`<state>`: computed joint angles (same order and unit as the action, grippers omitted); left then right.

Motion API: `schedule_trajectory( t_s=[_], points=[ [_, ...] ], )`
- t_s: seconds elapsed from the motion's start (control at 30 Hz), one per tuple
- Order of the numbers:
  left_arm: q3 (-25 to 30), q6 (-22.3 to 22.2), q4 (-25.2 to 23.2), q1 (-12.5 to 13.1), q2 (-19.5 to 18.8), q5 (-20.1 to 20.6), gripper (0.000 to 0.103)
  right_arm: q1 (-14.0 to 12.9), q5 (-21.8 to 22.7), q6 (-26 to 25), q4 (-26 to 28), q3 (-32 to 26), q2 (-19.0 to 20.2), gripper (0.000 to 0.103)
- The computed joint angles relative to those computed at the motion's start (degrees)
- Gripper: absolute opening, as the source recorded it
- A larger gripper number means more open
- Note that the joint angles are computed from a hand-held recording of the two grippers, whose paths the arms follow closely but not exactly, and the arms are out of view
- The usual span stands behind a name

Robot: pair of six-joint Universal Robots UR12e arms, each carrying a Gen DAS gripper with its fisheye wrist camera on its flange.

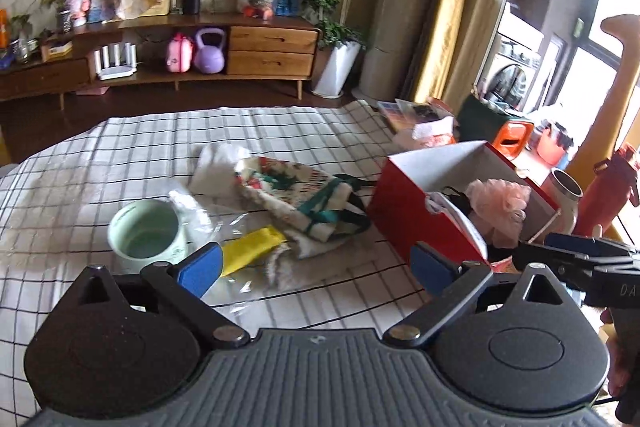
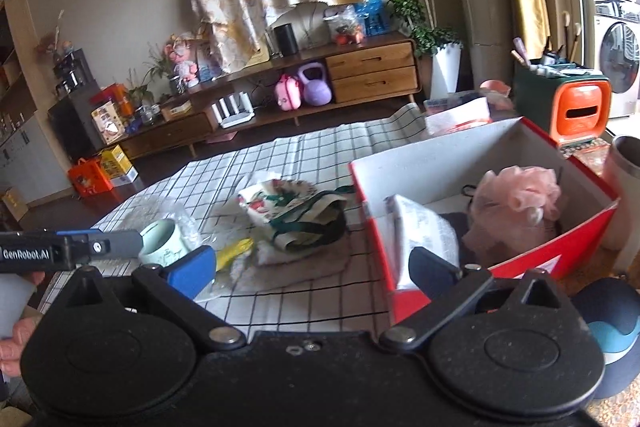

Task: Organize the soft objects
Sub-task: 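Open both grippers and withdraw them from the red box toward the table, then grasp yellow sponge strip with left gripper while right gripper grasps Christmas tote bag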

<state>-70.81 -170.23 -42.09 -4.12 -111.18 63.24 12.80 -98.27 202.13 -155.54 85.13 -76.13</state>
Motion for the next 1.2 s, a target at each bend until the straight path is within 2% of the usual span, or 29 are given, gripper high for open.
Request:
schedule_trajectory(
  t_s=[0.23,0.33,0.43,0.57,0.8,1.03,1.13,1.2],
  points=[
    [-0.4,0.2,-1.0,3.3,0.1,-0.1,0.1,1.3,1.7,-1.3,1.7,-2.7,2.4,0.103],
    [-0.6,-1.0,-0.6,4.7,-0.1,0.0,0.1,1.8,2.2,-1.3,2.7,-4.0,3.5,0.103],
    [-0.9,-1.8,0.0,5.6,-0.4,-0.1,0.1,2.2,3.0,-3.3,3.8,-5.4,4.6,0.102],
    [-2.2,0.0,1.5,5.9,-0.3,0.2,0.1,2.5,3.8,-6.8,5.2,-7.5,6.2,0.1],
    [-5.7,1.7,5.6,4.7,-0.3,-0.3,0.1,2.1,4.9,-10.8,9.4,-11.5,9.3,0.097],
    [-6.9,3.2,11.4,2.1,-2.0,3.3,0.1,1.0,4.6,-11.5,10.7,-15.2,12.1,0.091],
    [-6.4,3.4,13.1,1.2,-3.0,4.5,0.1,0.5,5.6,-13.5,11.7,-17.5,13.6,0.087],
    [-5.8,3.2,13.7,0.7,-3.9,5.2,0.099,0.6,4.1,-14.9,12.3,-18.8,14.5,0.087]
  ],
)
